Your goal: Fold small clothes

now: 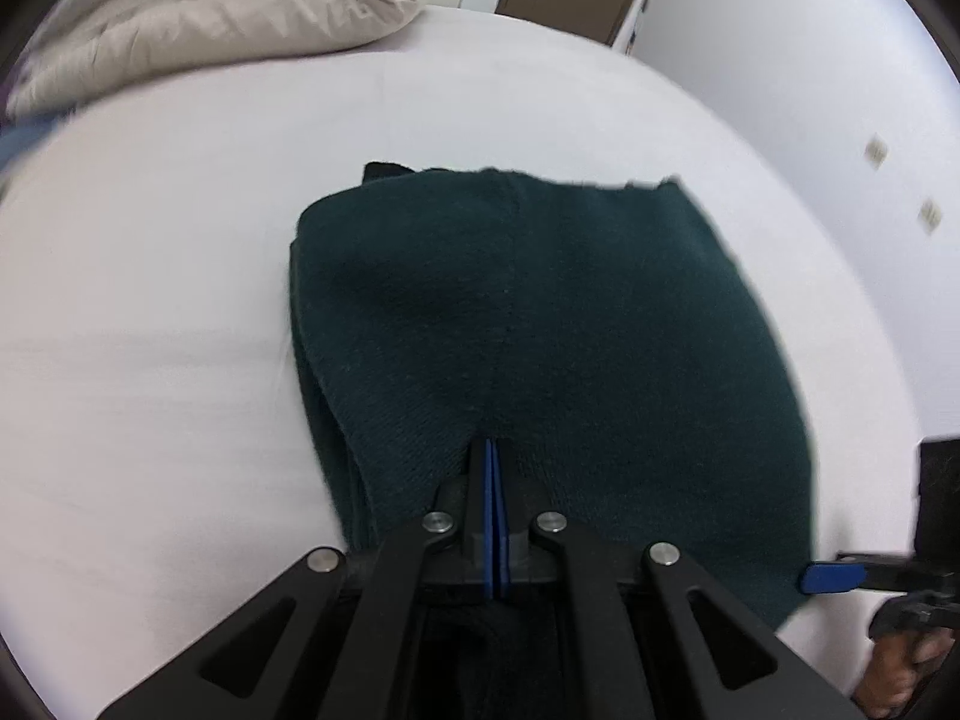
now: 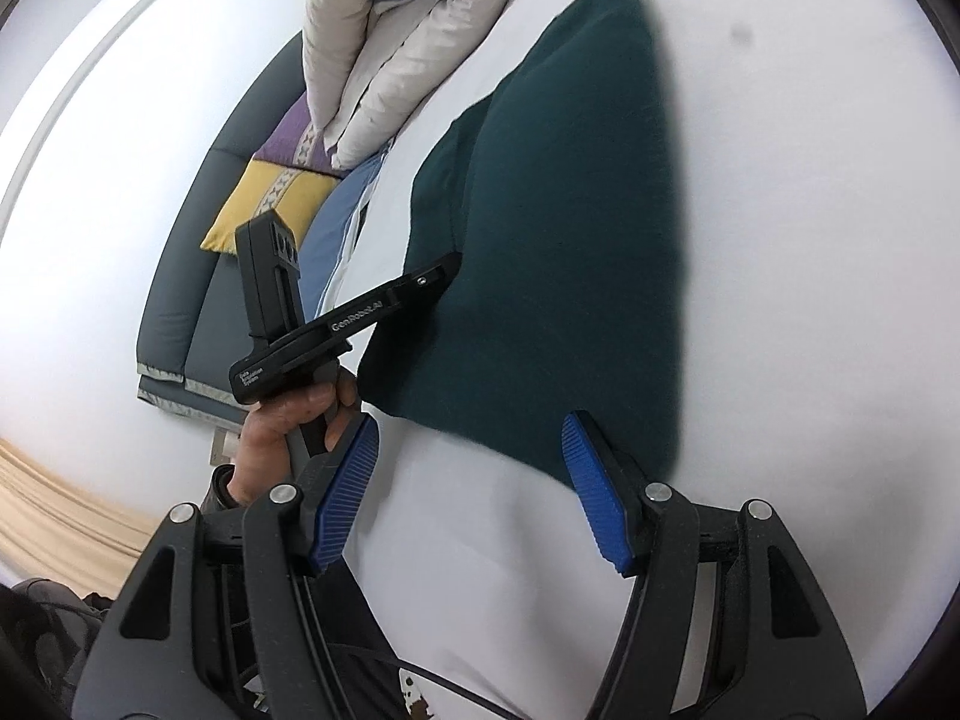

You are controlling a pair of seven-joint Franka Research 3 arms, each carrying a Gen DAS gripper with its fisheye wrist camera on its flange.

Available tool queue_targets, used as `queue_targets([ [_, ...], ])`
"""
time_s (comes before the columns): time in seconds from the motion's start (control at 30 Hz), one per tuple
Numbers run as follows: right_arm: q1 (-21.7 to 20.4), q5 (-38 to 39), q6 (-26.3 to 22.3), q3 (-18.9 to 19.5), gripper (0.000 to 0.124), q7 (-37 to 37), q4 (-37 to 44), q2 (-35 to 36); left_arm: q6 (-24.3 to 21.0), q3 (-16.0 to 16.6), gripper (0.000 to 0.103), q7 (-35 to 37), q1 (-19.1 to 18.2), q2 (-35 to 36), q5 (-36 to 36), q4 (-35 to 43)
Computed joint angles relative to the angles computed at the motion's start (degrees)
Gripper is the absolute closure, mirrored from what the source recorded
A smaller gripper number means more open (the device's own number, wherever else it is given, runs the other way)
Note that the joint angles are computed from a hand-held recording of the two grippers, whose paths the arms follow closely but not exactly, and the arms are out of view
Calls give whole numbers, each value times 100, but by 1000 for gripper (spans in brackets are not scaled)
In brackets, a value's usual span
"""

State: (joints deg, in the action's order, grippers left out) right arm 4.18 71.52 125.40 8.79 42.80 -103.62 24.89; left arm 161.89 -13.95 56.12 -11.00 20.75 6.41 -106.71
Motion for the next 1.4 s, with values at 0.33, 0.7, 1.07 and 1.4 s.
queue_targets([
  [0.33, -128, -74, 497, -210, 49, 505, 423, -17, 990, -1717, 34, 2466, 1973, -702, -3873, -917],
  [0.7, -52, -1211, 396, 166, 47, 2010, 2362, 1562, -14, -1708, 34, 3695, 2009, 358, -5589, 112],
  [1.07, 11, -1877, 365, 336, 51, 2471, 3001, 2064, -426, -1126, 54, 3695, 1383, 723, -6018, 711],
  [1.4, 333, -2715, 965, 297, 82, 2711, 2683, 1659, -336, -745, 78, 2402, 863, 298, -4365, 509],
])
